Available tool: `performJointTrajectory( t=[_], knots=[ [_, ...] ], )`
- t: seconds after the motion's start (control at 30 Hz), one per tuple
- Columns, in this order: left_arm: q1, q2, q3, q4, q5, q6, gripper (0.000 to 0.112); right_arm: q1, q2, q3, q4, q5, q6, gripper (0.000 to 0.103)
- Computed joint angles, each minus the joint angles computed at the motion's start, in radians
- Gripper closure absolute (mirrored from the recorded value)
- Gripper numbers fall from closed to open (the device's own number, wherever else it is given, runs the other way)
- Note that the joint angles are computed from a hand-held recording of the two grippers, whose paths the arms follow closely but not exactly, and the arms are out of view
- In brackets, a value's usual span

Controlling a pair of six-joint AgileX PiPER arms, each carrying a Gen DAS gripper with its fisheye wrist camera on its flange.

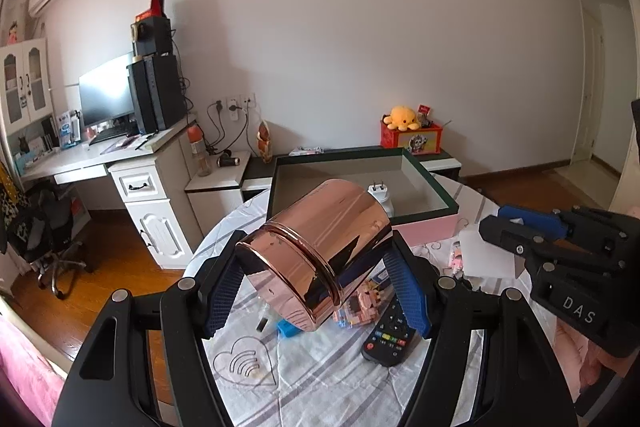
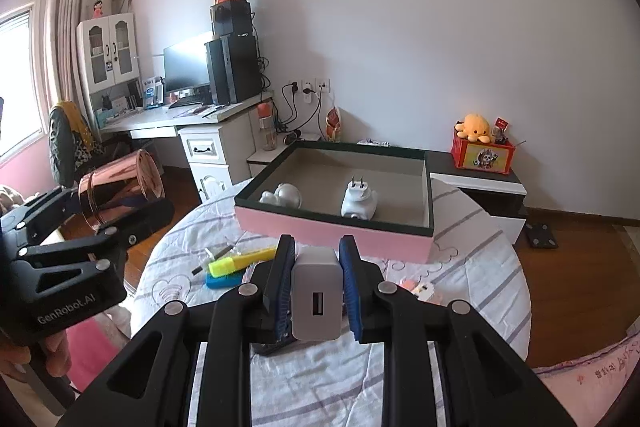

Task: Organize rigid objects
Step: 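Carry the cup and charger into the pink box and release them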

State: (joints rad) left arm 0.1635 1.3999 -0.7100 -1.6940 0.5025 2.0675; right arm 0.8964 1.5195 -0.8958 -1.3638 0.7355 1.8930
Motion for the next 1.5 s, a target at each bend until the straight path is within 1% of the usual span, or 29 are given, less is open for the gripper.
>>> performJointTrajectory(
  t=[0.2, 0.3, 0.37, 0.4, 0.43, 0.5, 0.53, 0.57, 0.63, 0.73, 0.77, 0.83, 0.9, 0.93, 0.97, 1.1, 1.13, 1.17, 1.2, 1.23, 1.3, 1.33, 1.37, 1.4, 1.43, 1.47, 1.5],
  knots=[
    [-0.094, 0.078, -0.092, -0.031, -0.062, -0.002, 0.043, -0.092, 0.016, -0.036, -0.011, -0.063, -0.048, 0.08],
    [-0.135, 0.152, -0.193, 0.035, -0.08, -0.093, 0.043, -0.156, 0.035, -0.071, -0.004, -0.115, -0.098, 0.08],
    [-0.145, 0.225, -0.289, 0.137, -0.059, -0.212, 0.043, -0.205, 0.058, -0.104, 0.016, -0.153, -0.148, 0.08],
    [-0.148, 0.273, -0.354, 0.223, -0.042, -0.308, 0.043, -0.229, 0.073, -0.124, 0.032, -0.172, -0.182, 0.08],
    [-0.156, 0.311, -0.404, 0.277, -0.044, -0.375, 0.043, -0.26, 0.092, -0.147, 0.052, -0.198, -0.22, 0.08],
    [-0.172, 0.375, -0.483, 0.346, -0.053, -0.457, 0.043, -0.308, 0.134, -0.19, 0.093, -0.235, -0.286, 0.08],
    [-0.186, 0.428, -0.551, 0.424, -0.059, -0.545, 0.043, -0.331, 0.16, -0.216, 0.111, -0.25, -0.318, 0.08],
    [-0.196, 0.464, -0.594, 0.47, -0.063, -0.597, 0.043, -0.351, 0.184, -0.239, 0.132, -0.265, -0.351, 0.08],
    [-0.221, 0.553, -0.706, 0.617, -0.072, -0.758, 0.043, -0.4, 0.243, -0.298, 0.213, -0.296, -0.45, 0.08],
    [-0.253, 0.652, -0.821, 0.793, -0.079, -0.941, 0.043, -0.454, 0.32, -0.37, 0.309, -0.32, -0.562, 0.08],
    [-0.263, 0.692, -0.87, 0.858, -0.071, -1.013, 0.043, -0.463, 0.335, -0.38, 0.316, -0.323, -0.57, 0.08],
    [-0.28, 0.759, -0.954, 0.967, -0.05, -1.125, 0.043, -0.496, 0.388, -0.427, 0.392, -0.327, -0.656, 0.08],
    [-0.289, 0.805, -1.014, 1.045, -0.033, -1.206, 0.043, -0.526, 0.42, -0.452, 0.442, -0.342, -0.71, 0.08],
    [-0.295, 0.83, -1.046, 1.072, -0.023, -1.235, 0.043, -0.536, 0.441, -0.467, 0.459, -0.339, -0.729, 0.08],
    [-0.302, 0.854, -1.075, 1.097, -0.012, -1.264, 0.043, -0.547, 0.465, -0.501, 0.51, -0.33, -0.783, 0.08],
    [-0.328, 0.92, -1.154, 1.188, 0.01, -1.347, 0.043, -0.576, 0.514, -0.528, 0.572, -0.344, -0.839, 0.08],
    [-0.342, 0.921, -1.139, 1.211, -0.025, -1.356, 0.043, -0.58, 0.52, -0.525, 0.562, -0.353, -0.828, 0.079],
    [-0.349, 0.923, -1.137, 1.24, -0.04, -1.376, 0.043, -0.584, 0.526, -0.526, 0.555, -0.358, -0.821, 0.079],
    [-0.354, 0.927, -1.144, 1.263, -0.044, -1.39, 0.043, -0.586, 0.529, -0.525, 0.548, -0.361, -0.813, 0.079],
    [-0.356, 0.927, -1.143, 1.259, -0.045, -1.385, 0.041, -0.586, 0.525, -0.511, 0.509, -0.375, -0.774, 0.079],
    [-0.349, 0.922, -1.14, 1.206, -0.027, -1.344, 0.033, -0.591, 0.515, -0.494, 0.504, -0.395, -0.757, 0.079],
    [-0.348, 0.909, -1.121, 1.188, -0.035, -1.33, 0.025, -0.592, 0.512, -0.49, 0.504, -0.4, -0.755, 0.078],
    [-0.345, 0.898, -1.104, 1.164, -0.041, -1.305, 0.021, -0.59, 0.507, -0.487, 0.499, -0.399, -0.75, 0.077],
    [-0.344, 0.882, -1.079, 1.152, -0.061, -1.29, 0.021, -0.588, 0.501, -0.484, 0.497, -0.394, -0.746, 0.069],
    [-0.345, 0.858, -1.042, 1.147, -0.091, -1.28, 0.021, -0.58, 0.484, -0.464, 0.455, -0.391, -0.702, 0.057],
    [-0.341, 0.832, -1.008, 1.135, -0.113, -1.266, 0.02, -0.578, 0.475, -0.451, 0.423, -0.391, -0.668, 0.053],
    [-0.332, 0.808, -0.976, 1.091, -0.122, -1.222, 0.019, -0.569, 0.453, -0.427, 0.373, -0.385, -0.614, 0.047]
  ],
)
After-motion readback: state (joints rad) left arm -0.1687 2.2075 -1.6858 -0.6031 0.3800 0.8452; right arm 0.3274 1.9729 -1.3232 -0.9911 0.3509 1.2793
